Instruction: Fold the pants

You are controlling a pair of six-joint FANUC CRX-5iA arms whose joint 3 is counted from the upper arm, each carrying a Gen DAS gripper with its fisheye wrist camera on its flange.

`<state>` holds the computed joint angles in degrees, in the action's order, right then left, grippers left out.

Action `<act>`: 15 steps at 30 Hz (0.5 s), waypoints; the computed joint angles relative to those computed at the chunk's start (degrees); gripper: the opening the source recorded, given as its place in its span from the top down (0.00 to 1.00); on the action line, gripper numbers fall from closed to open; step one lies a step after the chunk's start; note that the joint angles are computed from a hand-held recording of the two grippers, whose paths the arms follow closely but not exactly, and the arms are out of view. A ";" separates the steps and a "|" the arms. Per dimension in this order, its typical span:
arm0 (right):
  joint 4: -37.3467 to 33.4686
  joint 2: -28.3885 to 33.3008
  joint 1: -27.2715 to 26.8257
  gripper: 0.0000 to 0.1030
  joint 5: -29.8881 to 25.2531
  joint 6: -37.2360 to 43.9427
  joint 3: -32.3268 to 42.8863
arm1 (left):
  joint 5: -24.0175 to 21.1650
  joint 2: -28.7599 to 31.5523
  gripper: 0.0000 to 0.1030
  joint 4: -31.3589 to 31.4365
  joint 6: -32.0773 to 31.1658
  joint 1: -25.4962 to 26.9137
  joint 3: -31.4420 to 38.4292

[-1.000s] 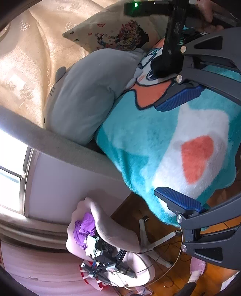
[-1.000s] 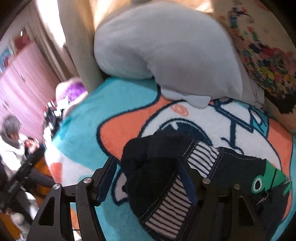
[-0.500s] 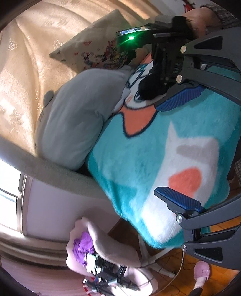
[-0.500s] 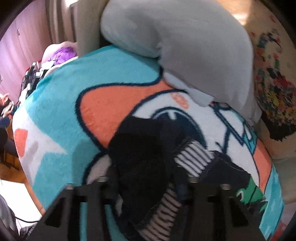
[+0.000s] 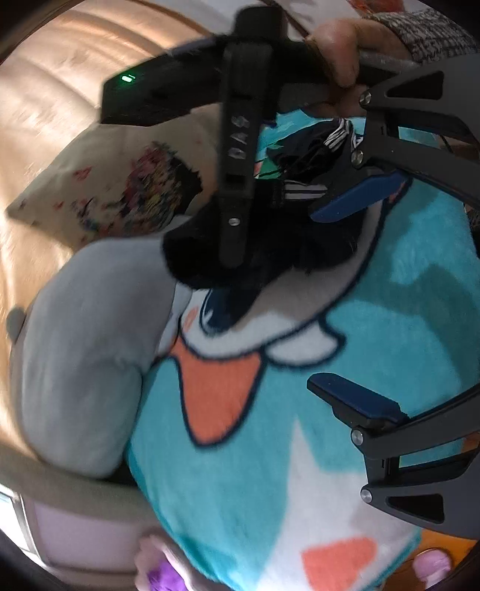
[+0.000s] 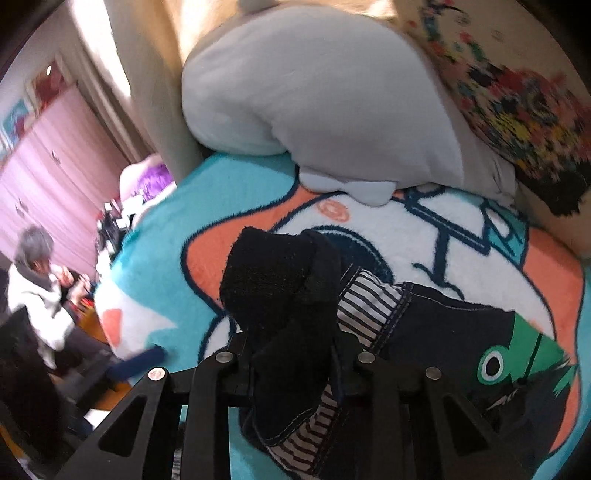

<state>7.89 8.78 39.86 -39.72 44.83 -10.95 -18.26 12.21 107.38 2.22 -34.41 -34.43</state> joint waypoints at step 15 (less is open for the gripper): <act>6.53 -14.15 -2.89 0.71 12.30 -12.26 -16.16 | 0.32 3.29 0.77 -10.65 6.68 -2.54 6.17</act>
